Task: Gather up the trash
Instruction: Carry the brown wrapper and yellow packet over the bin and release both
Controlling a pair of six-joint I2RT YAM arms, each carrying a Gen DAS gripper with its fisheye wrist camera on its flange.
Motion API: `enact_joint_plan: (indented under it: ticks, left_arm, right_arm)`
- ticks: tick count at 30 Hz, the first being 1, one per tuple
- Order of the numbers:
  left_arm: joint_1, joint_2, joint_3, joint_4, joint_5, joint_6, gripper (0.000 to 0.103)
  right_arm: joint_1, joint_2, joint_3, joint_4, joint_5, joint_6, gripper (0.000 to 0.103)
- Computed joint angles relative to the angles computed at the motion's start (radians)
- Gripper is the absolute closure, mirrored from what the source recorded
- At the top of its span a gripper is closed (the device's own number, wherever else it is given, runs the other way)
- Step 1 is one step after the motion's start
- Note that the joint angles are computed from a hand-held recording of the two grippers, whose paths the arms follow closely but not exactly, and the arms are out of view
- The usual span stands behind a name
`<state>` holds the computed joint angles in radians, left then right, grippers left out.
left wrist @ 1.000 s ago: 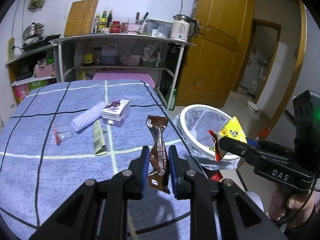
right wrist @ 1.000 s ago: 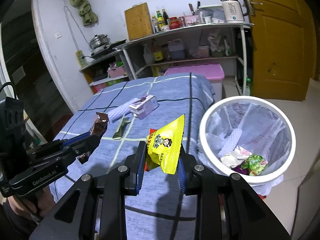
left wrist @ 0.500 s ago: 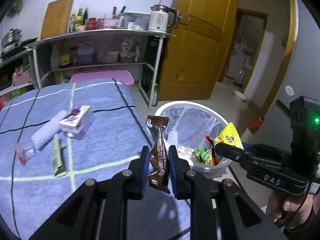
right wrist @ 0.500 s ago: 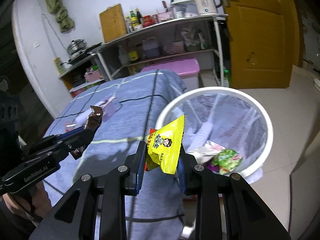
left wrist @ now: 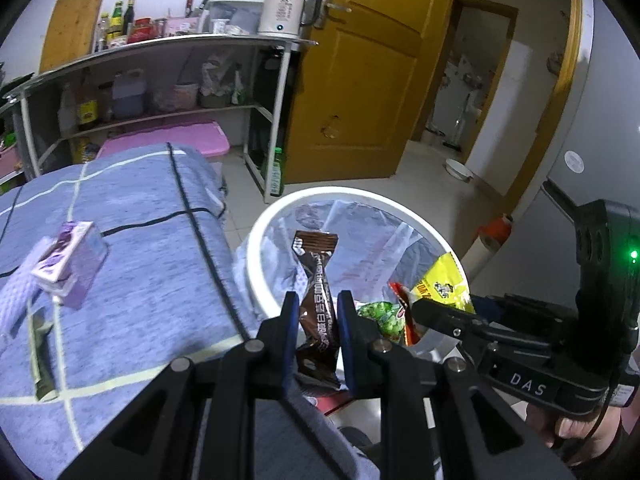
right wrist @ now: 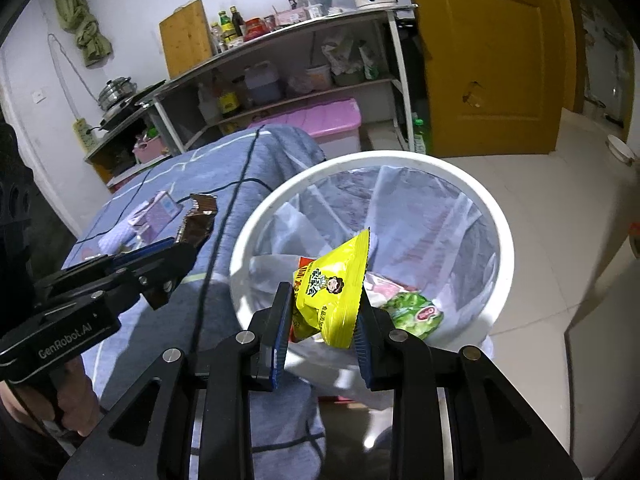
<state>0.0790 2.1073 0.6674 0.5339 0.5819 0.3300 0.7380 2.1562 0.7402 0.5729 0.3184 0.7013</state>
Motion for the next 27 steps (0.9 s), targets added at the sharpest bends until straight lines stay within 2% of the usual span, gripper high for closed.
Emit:
enact_joint_plan:
  ticks: [11,16,19,20,21,27]
  left_arm:
    - [-0.062,0.080,0.093,-0.046,-0.021,-0.027,0.082]
    - [-0.067,0.093,0.112,-0.065,-0.018,-0.022,0.082]
    - [-0.061,0.089,0.112,-0.073,-0.008,-0.019,0.075]
    - [-0.058,0.087,0.111,-0.072,-0.002,-0.021,0.068]
    - [-0.052,0.082,0.104,-0.068,0.005,-0.022,0.065]
    - [-0.014,0.029,0.048,-0.047,0.034,-0.018,0.065]
  right_arm:
    - [-0.050,0.034,0.009,0.003,-0.028,-0.014,0.070]
    - [-0.061,0.040,-0.001,0.026,-0.027,-0.009,0.055]
    - [-0.061,0.035,-0.015,0.039,-0.024,-0.006,0.055]
    - [-0.059,0.033,-0.019,0.041,-0.021,-0.006,0.055]
    - [-0.057,0.029,-0.022,0.043,-0.018,-0.005,0.055]
    - [-0.028,-0.007,-0.042,0.034,0.011,0.003,0.055]
